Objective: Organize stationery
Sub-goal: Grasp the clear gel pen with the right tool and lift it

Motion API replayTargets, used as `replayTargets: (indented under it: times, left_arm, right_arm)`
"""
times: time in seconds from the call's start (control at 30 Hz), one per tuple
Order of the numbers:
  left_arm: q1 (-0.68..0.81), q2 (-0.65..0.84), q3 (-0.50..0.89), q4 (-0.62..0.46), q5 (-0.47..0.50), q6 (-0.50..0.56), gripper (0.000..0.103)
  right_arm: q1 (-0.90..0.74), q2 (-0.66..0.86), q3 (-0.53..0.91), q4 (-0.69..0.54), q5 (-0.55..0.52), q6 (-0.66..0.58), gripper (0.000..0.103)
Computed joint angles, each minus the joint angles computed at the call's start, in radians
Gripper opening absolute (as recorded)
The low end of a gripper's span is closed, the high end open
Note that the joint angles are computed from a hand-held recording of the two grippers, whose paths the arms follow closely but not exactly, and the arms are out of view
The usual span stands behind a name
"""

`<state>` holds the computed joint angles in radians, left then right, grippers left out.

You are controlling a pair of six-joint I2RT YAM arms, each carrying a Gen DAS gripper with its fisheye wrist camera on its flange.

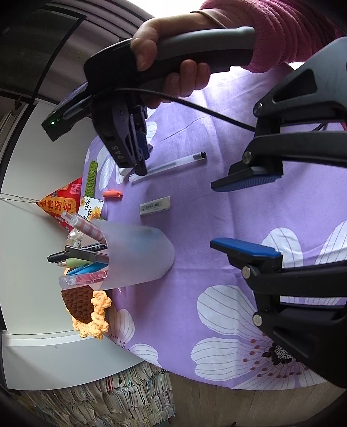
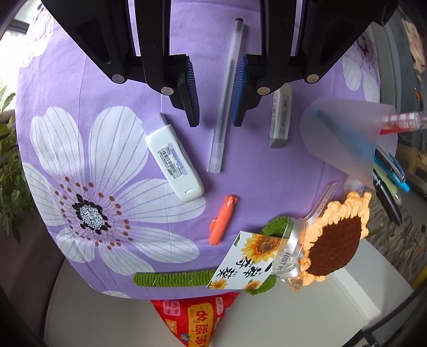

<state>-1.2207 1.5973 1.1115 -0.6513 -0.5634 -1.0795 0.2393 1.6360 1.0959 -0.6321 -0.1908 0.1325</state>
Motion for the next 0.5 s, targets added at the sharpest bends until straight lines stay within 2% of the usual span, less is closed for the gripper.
replayTargets:
  times: [0.27,0.43,0.47,0.5]
  left_arm:
    - [0.006,-0.015,-0.020,0.010,0.004,-0.001,0.034]
    - [0.008,-0.018,-0.021,0.000,0.004,-0.004,0.033]
    - [0.008,-0.016,-0.018,-0.003,0.005,-0.005,0.033]
    - [0.008,-0.011,-0.012,-0.011,0.007,-0.007,0.033]
  right_arm:
    - [0.056,0.114,0.127,-0.006,0.088,0.046,0.024]
    - [0.088,0.150,0.144,0.010,0.164,0.057,0.024]
    - [0.084,0.155,0.149,0.003,0.162,0.050,0.024]
    - [0.084,0.155,0.150,0.010,0.168,0.049,0.017]
